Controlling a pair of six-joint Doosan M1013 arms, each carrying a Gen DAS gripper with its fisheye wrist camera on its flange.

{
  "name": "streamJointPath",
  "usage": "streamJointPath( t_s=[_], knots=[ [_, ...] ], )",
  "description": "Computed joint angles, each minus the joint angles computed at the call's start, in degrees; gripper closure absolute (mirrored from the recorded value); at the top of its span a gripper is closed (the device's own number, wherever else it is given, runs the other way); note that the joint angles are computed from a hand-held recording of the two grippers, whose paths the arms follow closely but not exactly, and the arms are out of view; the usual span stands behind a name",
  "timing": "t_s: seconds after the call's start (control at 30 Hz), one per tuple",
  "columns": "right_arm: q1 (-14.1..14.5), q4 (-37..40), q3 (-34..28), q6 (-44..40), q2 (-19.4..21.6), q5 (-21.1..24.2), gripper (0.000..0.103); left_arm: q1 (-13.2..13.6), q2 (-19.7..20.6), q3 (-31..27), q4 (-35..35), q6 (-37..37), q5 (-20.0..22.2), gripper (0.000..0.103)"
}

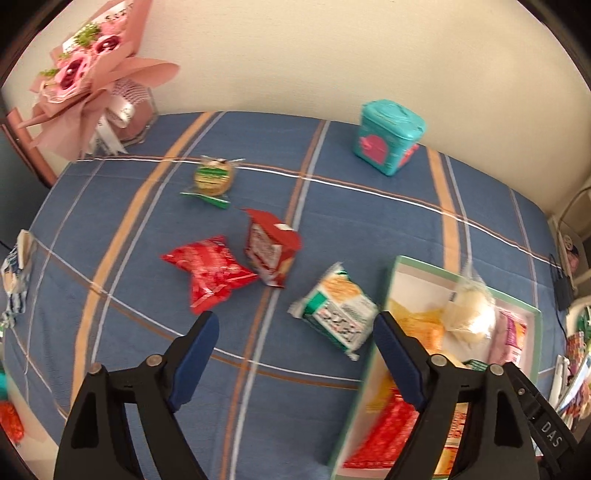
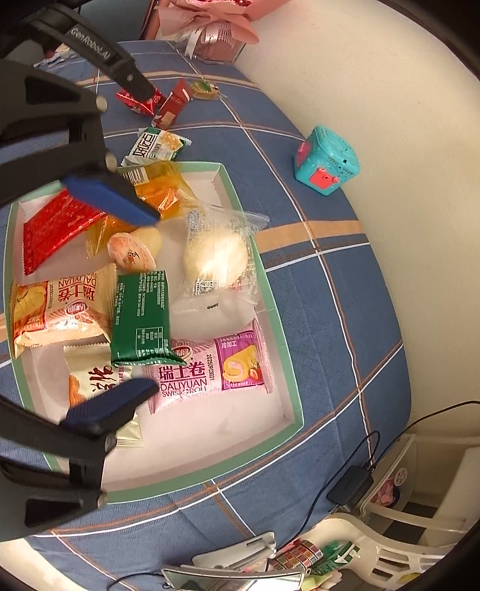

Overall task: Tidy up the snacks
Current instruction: 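Move both open tools back over the remaining red bag and milk box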

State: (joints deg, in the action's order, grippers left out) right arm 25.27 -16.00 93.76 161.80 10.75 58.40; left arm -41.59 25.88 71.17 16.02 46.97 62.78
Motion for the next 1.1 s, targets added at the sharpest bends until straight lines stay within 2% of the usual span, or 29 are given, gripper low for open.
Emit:
streamJointPath(
  t_s=[0.07,0.17,0.27,0.67,1.1],
  knots=[
    [0.1,0.13,-0.28,-0.46,0.25,0.0,0.012,0.24,-0.18,0.24,0.29,-0.23,0.27,0.011],
    [0.39,-0.15,-0.71,-0.72,0.64,0.07,0.012,0.79,-0.4,0.58,-0.5,-0.05,0.14,0.011],
    [0.79,-0.69,-1.27,-0.63,1.15,0.25,0.0,1.24,-0.64,0.81,-0.77,-0.02,0.18,0.011],
    [3.5,-2.29,-5.17,-2.38,4.1,0.26,0.0,3.72,-2.52,3.09,0.21,-0.91,-0.24,0.011],
    [6.32,0.09,-11.43,-10.13,9.35,-0.73,0.0,8.51,-5.22,6.6,2.21,-5.34,-0.43,0.011]
  ],
)
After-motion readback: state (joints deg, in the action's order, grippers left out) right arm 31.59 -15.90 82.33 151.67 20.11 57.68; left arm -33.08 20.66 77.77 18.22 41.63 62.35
